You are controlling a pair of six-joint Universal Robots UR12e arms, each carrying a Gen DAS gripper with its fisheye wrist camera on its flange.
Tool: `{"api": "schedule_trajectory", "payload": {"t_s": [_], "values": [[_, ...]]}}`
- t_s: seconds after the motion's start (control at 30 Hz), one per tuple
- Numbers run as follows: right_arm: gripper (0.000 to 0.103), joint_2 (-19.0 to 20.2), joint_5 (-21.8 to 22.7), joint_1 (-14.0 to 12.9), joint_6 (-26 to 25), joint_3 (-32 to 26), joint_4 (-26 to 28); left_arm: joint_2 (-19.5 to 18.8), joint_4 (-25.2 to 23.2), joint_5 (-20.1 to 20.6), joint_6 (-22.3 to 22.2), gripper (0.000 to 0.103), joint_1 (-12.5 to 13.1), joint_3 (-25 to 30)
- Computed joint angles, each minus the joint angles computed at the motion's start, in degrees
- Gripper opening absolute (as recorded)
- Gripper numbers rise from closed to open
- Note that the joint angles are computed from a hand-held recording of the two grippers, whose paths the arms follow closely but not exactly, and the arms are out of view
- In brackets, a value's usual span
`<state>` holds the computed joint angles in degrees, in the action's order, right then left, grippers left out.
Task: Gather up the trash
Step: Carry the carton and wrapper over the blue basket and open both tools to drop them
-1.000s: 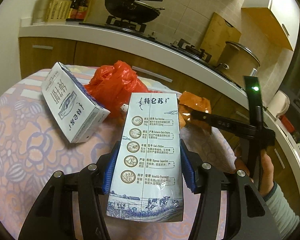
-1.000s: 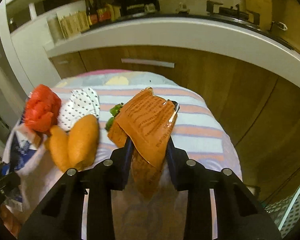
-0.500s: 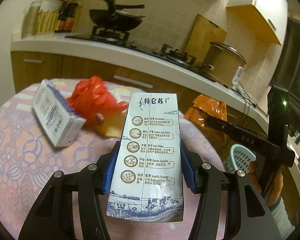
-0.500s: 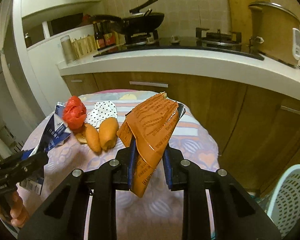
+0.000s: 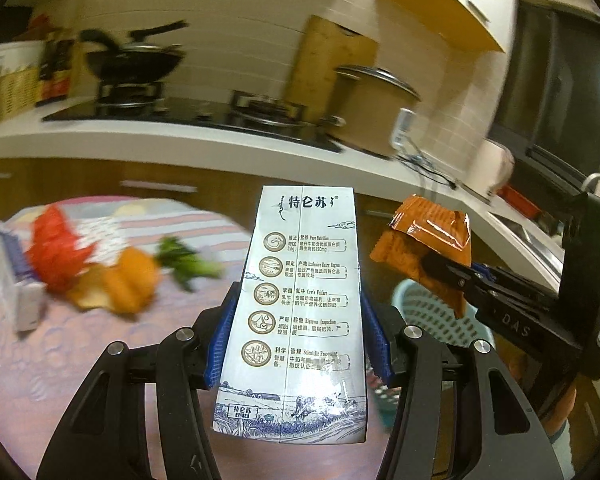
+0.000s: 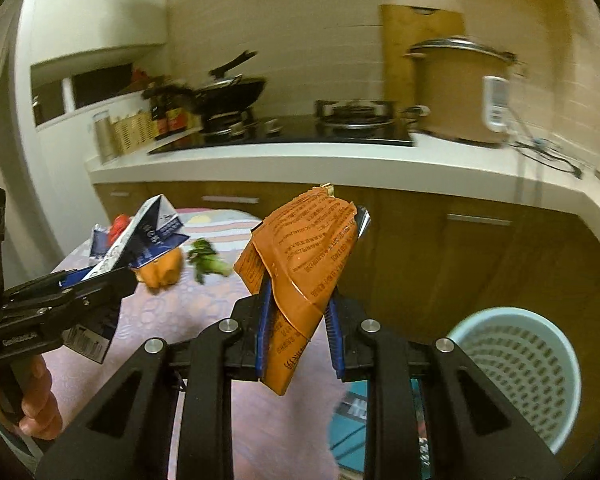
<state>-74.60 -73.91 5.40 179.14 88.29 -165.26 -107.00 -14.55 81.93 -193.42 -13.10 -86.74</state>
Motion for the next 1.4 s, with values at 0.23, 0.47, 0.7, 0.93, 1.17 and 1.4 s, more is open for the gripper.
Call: {"api": "schedule_trajectory", "payload": {"t_s": [0.23,0.47,0.7,0.93,1.17,1.4], "values": [[0.021,-3.1,-2.6,-3.4,1.8,4.5,-2.8,-3.8,-2.8,-2.6,1.9,0.053,-3.3,5.8],[0.021,-4.9,-4.7,-7.0,5.2,8.0,-2.7,-8.2,-7.7,-3.8,4.2,0.053,-6.7,12.5],[0.021,-5.1,-7.4,-10.2,10.0,9.6,1.6,-13.5,-15.3,-3.8,5.9,0.053,-9.5,19.8],[0.021,-4.5,-8.6,-12.1,13.2,9.8,7.2,-17.5,-21.1,-5.0,6.7,0.053,-10.9,24.9],[0.022,-3.8,-7.8,-13.1,14.2,9.4,10.3,-19.1,-24.6,-5.8,7.4,0.054,-11.3,27.3],[0.056,-3.3,-7.3,-13.5,15.3,9.2,11.8,-19.1,-25.1,-5.2,6.7,0.065,-11.1,27.3]]}}
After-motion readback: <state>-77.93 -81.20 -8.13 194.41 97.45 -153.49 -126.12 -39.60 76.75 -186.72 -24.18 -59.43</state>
